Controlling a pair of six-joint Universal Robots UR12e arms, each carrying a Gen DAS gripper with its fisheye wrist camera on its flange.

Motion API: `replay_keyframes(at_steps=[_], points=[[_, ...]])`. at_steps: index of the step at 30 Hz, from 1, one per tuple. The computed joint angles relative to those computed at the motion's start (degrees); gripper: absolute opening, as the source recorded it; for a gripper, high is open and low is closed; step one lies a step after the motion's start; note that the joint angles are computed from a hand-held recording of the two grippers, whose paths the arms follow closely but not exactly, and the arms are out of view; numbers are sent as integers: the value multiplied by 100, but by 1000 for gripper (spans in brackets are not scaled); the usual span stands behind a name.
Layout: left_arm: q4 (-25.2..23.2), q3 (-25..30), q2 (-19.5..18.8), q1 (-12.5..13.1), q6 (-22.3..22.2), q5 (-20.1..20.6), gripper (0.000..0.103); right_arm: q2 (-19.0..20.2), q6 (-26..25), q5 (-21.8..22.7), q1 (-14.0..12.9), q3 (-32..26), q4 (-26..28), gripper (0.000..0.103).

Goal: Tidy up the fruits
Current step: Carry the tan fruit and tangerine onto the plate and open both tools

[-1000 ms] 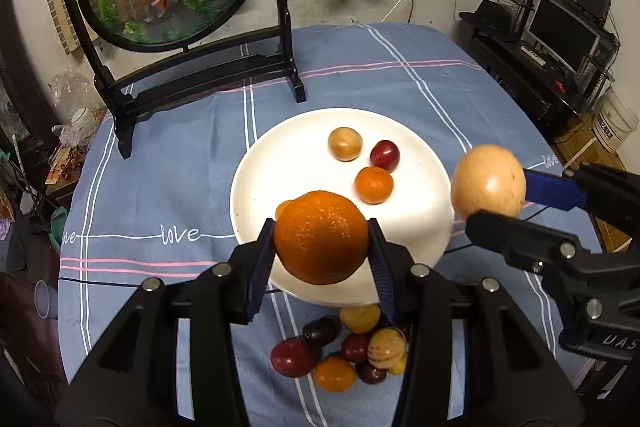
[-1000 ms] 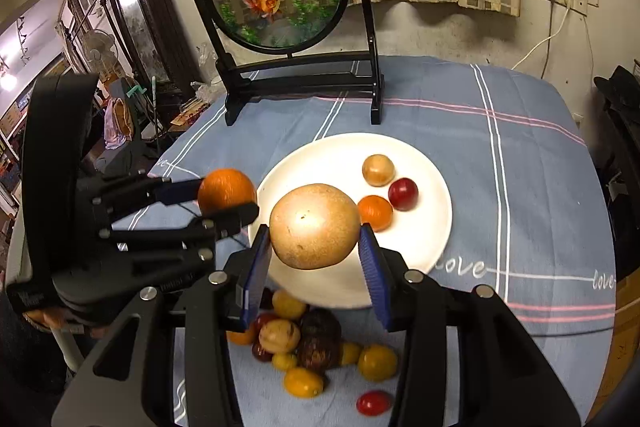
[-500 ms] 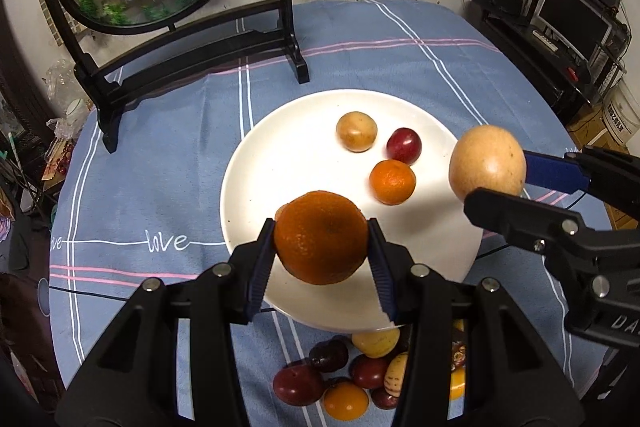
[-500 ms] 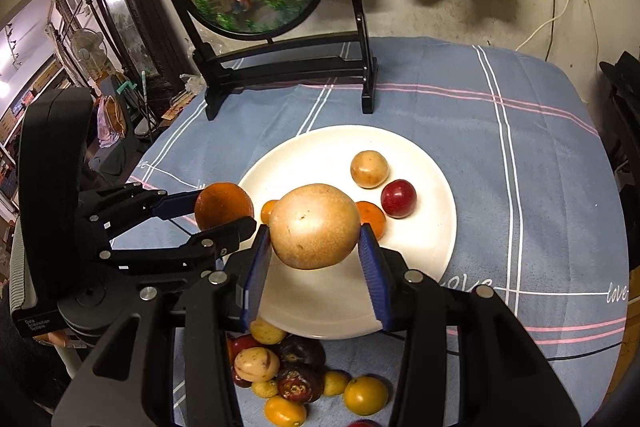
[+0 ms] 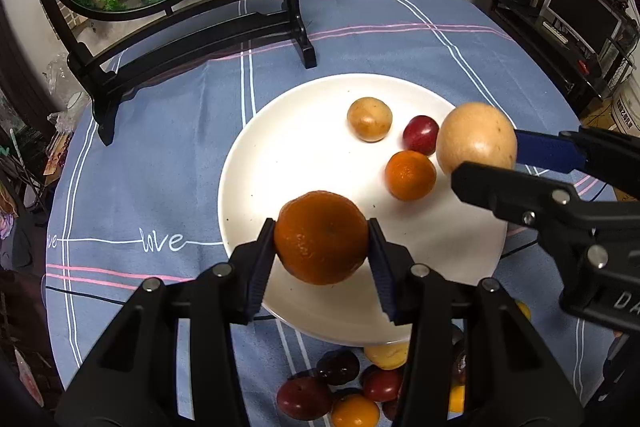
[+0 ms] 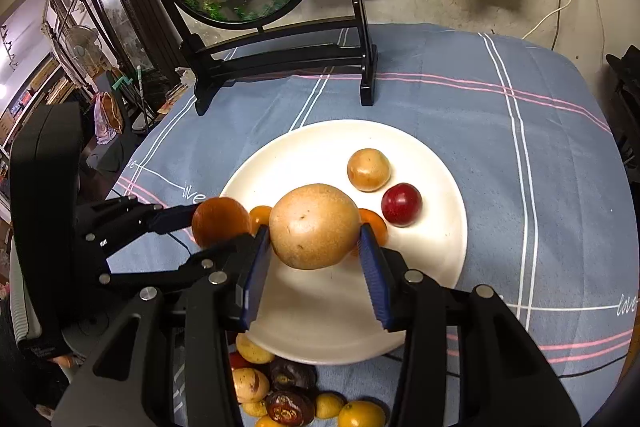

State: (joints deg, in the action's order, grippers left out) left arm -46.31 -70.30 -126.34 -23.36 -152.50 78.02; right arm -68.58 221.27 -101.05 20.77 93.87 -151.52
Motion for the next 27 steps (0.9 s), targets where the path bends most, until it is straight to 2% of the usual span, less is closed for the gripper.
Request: replay_keyframes(at_steps=[10,27], points=[[45,38,-50,-60,18,124,46,94,-38,97,-64,-90,77,45],[-55,166,-176,-91,88,90,46,232,-177,183,-154,-250,129,45]])
